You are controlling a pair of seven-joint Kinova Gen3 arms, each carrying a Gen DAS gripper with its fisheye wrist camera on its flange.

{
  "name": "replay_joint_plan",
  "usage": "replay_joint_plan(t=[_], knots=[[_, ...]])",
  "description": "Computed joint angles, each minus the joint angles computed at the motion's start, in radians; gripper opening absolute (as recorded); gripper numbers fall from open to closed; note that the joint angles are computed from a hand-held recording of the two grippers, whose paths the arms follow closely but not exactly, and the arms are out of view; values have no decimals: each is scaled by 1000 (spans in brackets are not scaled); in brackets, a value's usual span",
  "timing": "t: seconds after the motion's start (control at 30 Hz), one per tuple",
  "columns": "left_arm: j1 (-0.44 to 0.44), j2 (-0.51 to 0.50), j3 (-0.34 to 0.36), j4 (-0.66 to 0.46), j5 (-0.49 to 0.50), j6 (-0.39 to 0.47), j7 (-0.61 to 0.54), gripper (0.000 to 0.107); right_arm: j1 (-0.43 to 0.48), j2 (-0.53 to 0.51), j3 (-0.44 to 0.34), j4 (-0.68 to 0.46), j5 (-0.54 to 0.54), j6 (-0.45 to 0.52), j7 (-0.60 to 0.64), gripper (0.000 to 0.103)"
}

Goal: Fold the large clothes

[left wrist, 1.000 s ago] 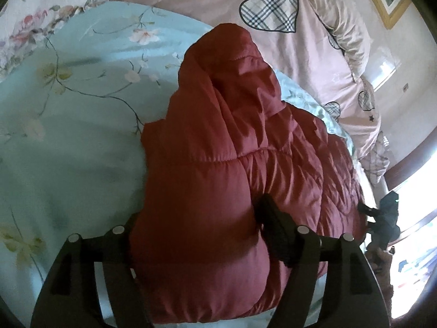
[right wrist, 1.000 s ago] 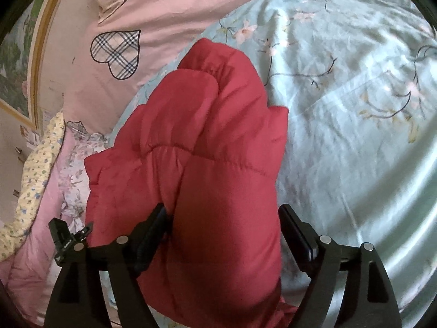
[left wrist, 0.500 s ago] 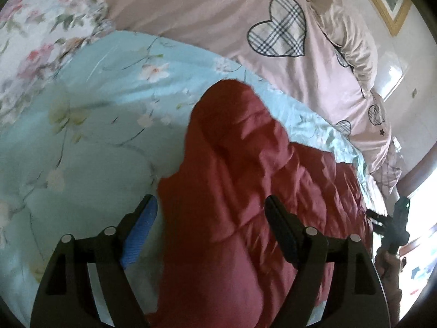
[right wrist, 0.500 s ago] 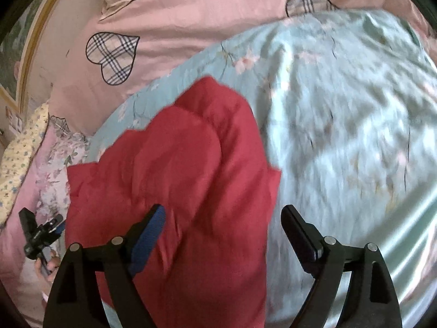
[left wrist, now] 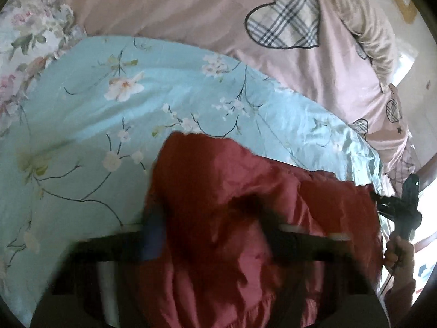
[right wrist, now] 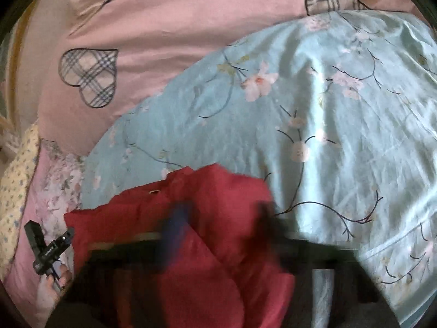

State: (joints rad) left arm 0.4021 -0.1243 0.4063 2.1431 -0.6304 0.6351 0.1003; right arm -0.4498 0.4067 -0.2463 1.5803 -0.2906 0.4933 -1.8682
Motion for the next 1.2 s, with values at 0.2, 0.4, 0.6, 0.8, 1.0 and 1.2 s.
replay_joint_plan(t=[0.2,0.4,0.6,0.8,1.0,1.2], knots=[[-35,-4,-10,-20,31,-11,-17,11,-261,-89,234,53,214,-119,-227,12],[-14,82,0,-61,-69,65,84,10,-402,-5,363,-39,409,-31,-419,11],[34,172,-88,-54,-78,23,73,10,-319,66,244,-79,529,19,-516,11],[83,218,-167,-83,-46,19,10,10,-273,97,200,-109,503,47,-496,11],[116,181,-209,-55,-34,-7,28,17,-244,88,180,-97,464,37,-472,22],[97,80,-143,-6,-94,43,182,46,-284,59,231,-69,496,41,-552,52]])
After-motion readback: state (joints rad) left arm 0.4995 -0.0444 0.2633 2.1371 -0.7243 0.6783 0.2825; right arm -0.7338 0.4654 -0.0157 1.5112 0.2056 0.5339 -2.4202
